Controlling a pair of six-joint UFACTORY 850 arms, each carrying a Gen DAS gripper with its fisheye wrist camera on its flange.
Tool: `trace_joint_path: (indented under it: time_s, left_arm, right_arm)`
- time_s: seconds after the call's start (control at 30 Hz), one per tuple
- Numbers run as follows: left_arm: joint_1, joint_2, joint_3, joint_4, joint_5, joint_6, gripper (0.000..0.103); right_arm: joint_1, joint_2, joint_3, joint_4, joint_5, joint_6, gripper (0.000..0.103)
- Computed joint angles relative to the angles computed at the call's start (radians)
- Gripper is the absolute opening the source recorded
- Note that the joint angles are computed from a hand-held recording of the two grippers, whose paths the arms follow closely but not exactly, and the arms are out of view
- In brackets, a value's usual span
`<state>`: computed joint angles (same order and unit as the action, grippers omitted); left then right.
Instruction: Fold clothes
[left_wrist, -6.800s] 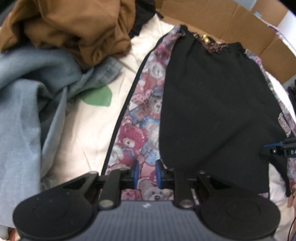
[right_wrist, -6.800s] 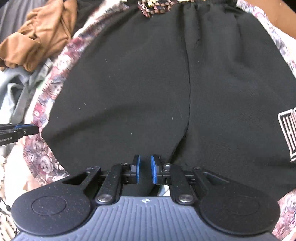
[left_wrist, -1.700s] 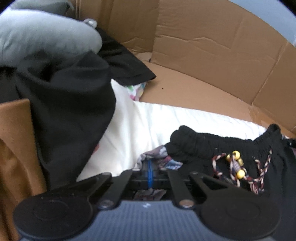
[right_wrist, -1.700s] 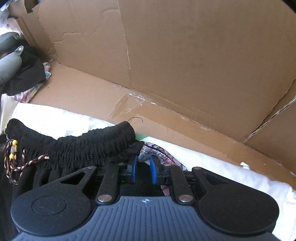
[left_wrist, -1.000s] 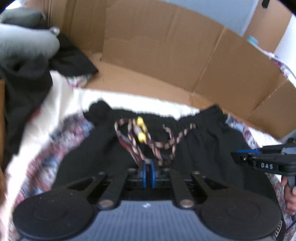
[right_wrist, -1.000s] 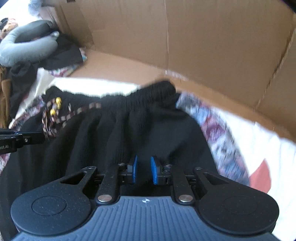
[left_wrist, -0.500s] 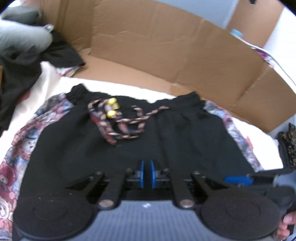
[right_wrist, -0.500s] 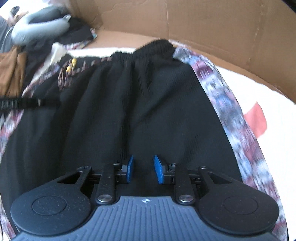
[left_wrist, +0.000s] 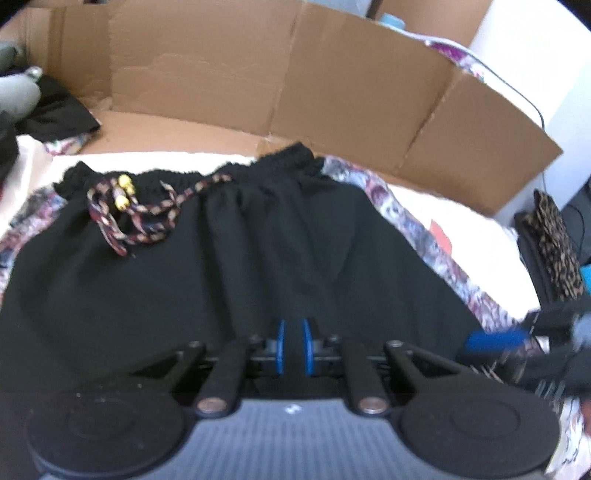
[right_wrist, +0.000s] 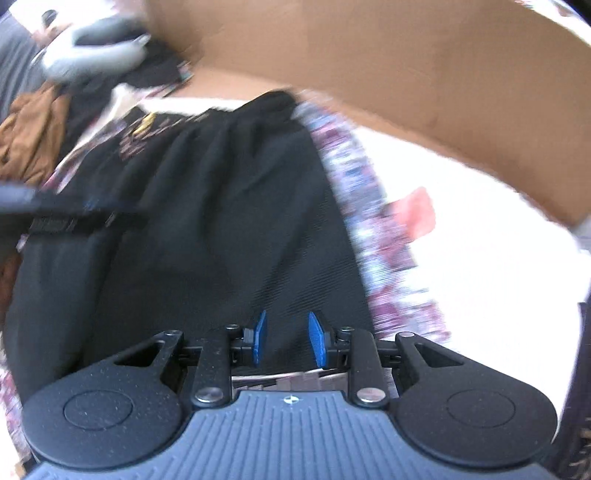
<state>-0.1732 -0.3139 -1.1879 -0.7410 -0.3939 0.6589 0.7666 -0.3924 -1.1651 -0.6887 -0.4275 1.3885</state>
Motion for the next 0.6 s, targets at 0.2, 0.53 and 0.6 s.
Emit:
trace_joint_path:
  time_s: [0.2,0.53,0.6]
  left_arm:
    - [-0.003,-0.009,0.032,-0.031,0.015,0.056,0.011]
    - [-0.002,-0.007,0.06,0.154,0.035,-0.079,0.009]
    - [-0.004,-0.005,0.06,0.183,0.038,-0.095,0.008]
  right_arm:
    - [-0.035,0.001,0.037,-0.134,-0.131,0.186,0.032]
    - [-0.071,-0.012,0.062,0.025,-0.152,-0.047,0.031]
    - [-0.074,-0.014,0.054,0.057,-0.188,-0.088,0.031]
